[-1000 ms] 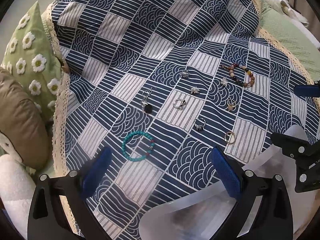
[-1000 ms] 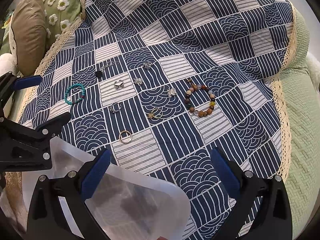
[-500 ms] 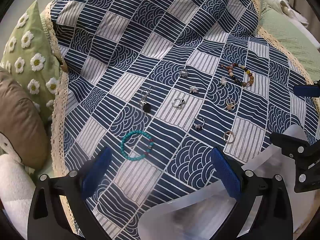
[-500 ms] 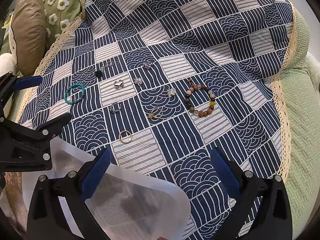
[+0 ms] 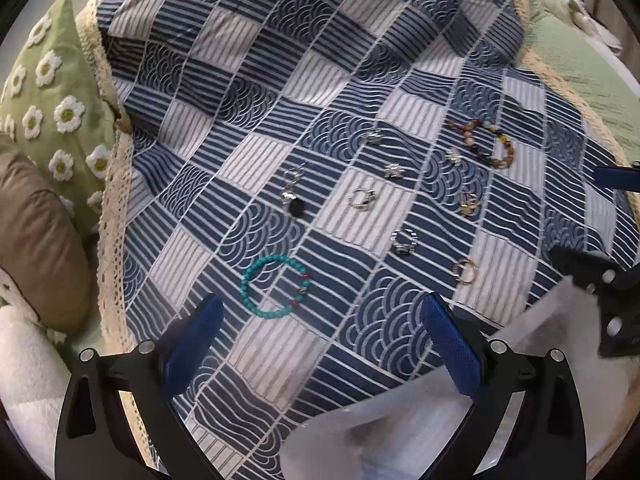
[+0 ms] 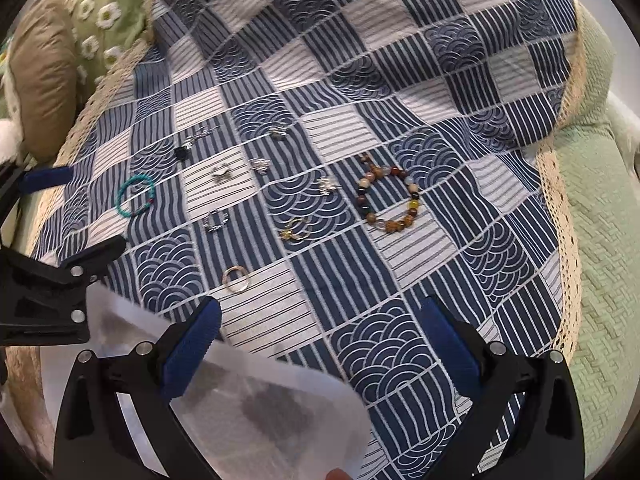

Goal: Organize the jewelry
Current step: 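Grasp the turquoise bracelet with left tool while right tool grasps the stone bead bracelet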

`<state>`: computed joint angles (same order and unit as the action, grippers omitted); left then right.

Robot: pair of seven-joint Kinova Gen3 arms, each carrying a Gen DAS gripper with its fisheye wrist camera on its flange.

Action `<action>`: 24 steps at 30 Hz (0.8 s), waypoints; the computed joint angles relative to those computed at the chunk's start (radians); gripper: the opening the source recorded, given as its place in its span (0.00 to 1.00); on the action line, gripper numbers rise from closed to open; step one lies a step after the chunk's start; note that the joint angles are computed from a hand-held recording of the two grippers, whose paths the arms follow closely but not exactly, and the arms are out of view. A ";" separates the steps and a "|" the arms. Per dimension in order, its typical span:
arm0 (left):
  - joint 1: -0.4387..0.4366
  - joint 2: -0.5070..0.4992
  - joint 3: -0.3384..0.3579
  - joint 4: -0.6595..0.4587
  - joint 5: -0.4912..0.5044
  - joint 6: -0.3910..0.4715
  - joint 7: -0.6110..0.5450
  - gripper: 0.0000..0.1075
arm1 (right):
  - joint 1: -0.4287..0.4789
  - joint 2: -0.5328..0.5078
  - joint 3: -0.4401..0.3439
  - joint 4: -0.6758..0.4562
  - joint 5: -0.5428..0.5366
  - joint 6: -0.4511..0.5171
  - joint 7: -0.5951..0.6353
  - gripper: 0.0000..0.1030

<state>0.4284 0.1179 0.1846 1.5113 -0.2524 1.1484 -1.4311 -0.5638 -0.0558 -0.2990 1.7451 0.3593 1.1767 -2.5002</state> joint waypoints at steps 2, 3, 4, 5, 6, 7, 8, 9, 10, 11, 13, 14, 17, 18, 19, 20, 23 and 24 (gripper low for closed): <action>0.002 0.006 -0.005 -0.002 -0.021 -0.006 0.018 0.89 | 0.021 -0.007 0.022 0.013 -0.024 -0.027 0.001 0.96; 0.000 0.012 -0.008 -0.009 -0.025 -0.005 0.024 0.89 | 0.032 -0.009 0.031 0.021 -0.035 -0.042 -0.002 0.96; -0.009 0.024 -0.014 -0.022 -0.019 0.002 0.021 0.89 | 0.046 -0.008 0.041 0.026 -0.048 -0.052 -0.002 0.96; -0.019 0.036 -0.020 -0.036 -0.009 0.009 0.014 0.89 | 0.059 -0.008 0.052 0.029 -0.063 -0.063 0.008 0.96; -0.032 0.056 -0.030 -0.060 0.000 0.020 0.013 0.89 | 0.069 -0.006 0.068 0.030 -0.078 -0.073 0.024 0.96; -0.040 0.074 -0.038 -0.081 0.004 0.032 0.014 0.89 | 0.083 0.002 0.067 0.024 -0.078 -0.068 0.024 0.96; -0.048 0.097 -0.047 -0.105 0.007 0.045 0.019 0.88 | 0.091 0.016 0.068 0.011 -0.067 -0.053 0.021 0.96; -0.054 0.112 -0.055 -0.117 0.009 0.049 0.022 0.88 | 0.095 0.026 0.070 0.002 -0.051 -0.045 0.015 0.96; -0.061 0.132 -0.066 -0.132 0.007 0.053 0.030 0.88 | 0.098 0.039 0.072 -0.009 -0.026 -0.037 0.005 0.96; -0.070 0.146 -0.073 -0.141 0.014 0.055 0.031 0.88 | 0.101 0.053 0.078 -0.019 -0.011 -0.033 0.001 0.96; -0.100 0.178 -0.080 -0.166 0.051 0.062 0.006 0.88 | 0.112 0.078 0.099 -0.037 -0.002 -0.037 0.009 0.96; -0.108 0.189 -0.083 -0.173 0.059 0.063 -0.006 0.88 | 0.122 0.084 0.111 -0.035 -0.009 -0.060 0.027 0.96; -0.104 0.233 -0.105 -0.198 0.036 0.080 0.003 0.88 | 0.148 0.128 0.142 -0.055 -0.037 -0.079 0.086 0.96; -0.108 0.248 -0.110 -0.206 0.037 0.092 0.007 0.88 | 0.156 0.136 0.150 -0.058 -0.048 -0.086 0.104 0.94; -0.114 0.264 -0.115 -0.216 0.043 0.110 0.011 0.88 | 0.165 0.152 0.160 -0.066 -0.054 -0.091 0.118 0.87; -0.124 0.276 -0.117 -0.227 0.057 0.129 0.009 0.88 | 0.166 0.165 0.167 -0.072 -0.050 -0.088 0.117 0.83; -0.170 0.285 -0.112 -0.244 0.130 0.164 -0.012 0.87 | 0.173 0.196 0.188 -0.082 -0.040 -0.086 0.116 0.75; -0.176 0.282 -0.112 -0.241 0.139 0.160 -0.018 0.87 | 0.177 0.200 0.193 -0.076 -0.043 -0.096 0.120 0.73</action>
<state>0.2529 0.3997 0.0727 1.2704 -0.1132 1.3083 -1.4491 -0.3865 0.1446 -0.1056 1.6690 0.3164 1.0808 -2.3801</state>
